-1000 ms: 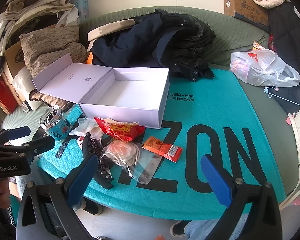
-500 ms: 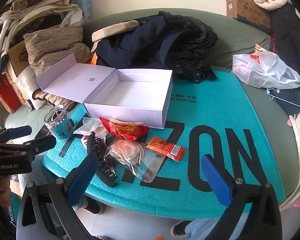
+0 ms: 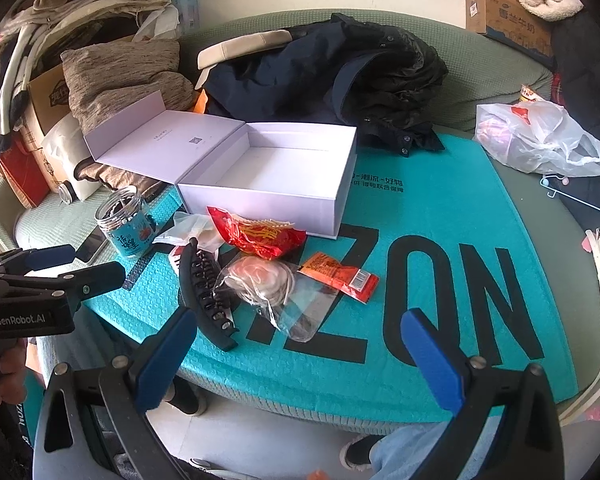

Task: Organize objects
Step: 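Reach the left tool to the black claw clip and close on it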

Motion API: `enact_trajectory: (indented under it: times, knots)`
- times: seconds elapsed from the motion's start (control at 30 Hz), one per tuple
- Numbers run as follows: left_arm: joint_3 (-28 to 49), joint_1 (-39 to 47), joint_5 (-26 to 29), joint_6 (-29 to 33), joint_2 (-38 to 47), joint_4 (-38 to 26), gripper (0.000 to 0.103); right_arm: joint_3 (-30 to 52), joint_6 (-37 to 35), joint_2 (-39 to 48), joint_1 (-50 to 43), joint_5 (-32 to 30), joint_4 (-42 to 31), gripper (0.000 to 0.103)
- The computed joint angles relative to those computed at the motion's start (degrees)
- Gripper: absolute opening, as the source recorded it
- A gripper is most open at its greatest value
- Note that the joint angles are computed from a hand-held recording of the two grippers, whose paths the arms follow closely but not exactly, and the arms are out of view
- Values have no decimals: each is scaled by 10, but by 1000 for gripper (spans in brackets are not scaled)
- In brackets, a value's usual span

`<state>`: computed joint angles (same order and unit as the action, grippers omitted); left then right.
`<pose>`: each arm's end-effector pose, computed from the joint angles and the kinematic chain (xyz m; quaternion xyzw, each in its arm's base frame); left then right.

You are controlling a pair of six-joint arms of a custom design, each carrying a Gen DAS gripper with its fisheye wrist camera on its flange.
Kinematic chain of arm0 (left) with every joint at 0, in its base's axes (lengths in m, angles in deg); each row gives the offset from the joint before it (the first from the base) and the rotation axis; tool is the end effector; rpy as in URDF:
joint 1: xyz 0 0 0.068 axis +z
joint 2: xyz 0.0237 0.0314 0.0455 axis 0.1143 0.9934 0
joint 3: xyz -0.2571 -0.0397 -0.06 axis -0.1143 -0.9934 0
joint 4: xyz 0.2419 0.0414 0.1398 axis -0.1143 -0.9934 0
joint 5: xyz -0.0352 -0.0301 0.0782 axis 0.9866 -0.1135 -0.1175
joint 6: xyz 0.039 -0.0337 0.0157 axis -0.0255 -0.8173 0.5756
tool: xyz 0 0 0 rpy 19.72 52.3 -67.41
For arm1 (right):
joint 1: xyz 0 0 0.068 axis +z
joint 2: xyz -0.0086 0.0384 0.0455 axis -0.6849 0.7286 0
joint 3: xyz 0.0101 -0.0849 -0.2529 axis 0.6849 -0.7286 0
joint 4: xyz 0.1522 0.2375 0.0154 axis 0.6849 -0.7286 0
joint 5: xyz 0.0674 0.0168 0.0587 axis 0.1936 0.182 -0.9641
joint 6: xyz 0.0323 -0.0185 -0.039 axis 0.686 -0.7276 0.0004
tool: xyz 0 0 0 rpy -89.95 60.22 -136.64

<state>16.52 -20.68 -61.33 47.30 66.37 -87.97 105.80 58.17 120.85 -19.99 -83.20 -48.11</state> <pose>0.1678 -0.0818 0.1403 0.0437 0.9501 -0.0698 0.3009 0.1585 0.0636 0.1496 -0.0622 0.9293 0.0599 0.3589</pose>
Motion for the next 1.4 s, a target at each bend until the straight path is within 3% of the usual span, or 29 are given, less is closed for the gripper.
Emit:
enact_trajectory:
  times: [0.47,1.0,1.27,1.4]
  knots:
    - [11,-46,7,-29,164,127,87,-36,-27,48,-46,-54,62,102]
    - [94,-26,80,-43,376,215,67,-20,-75,198,-127,-117,166,102]
    - [124,-20,105,-53,441,242,51,-1,-92,260,-148,-150,202,102]
    - [124,-29,90,-46,433,242,36,6,-96,285,-156,-154,216,102]
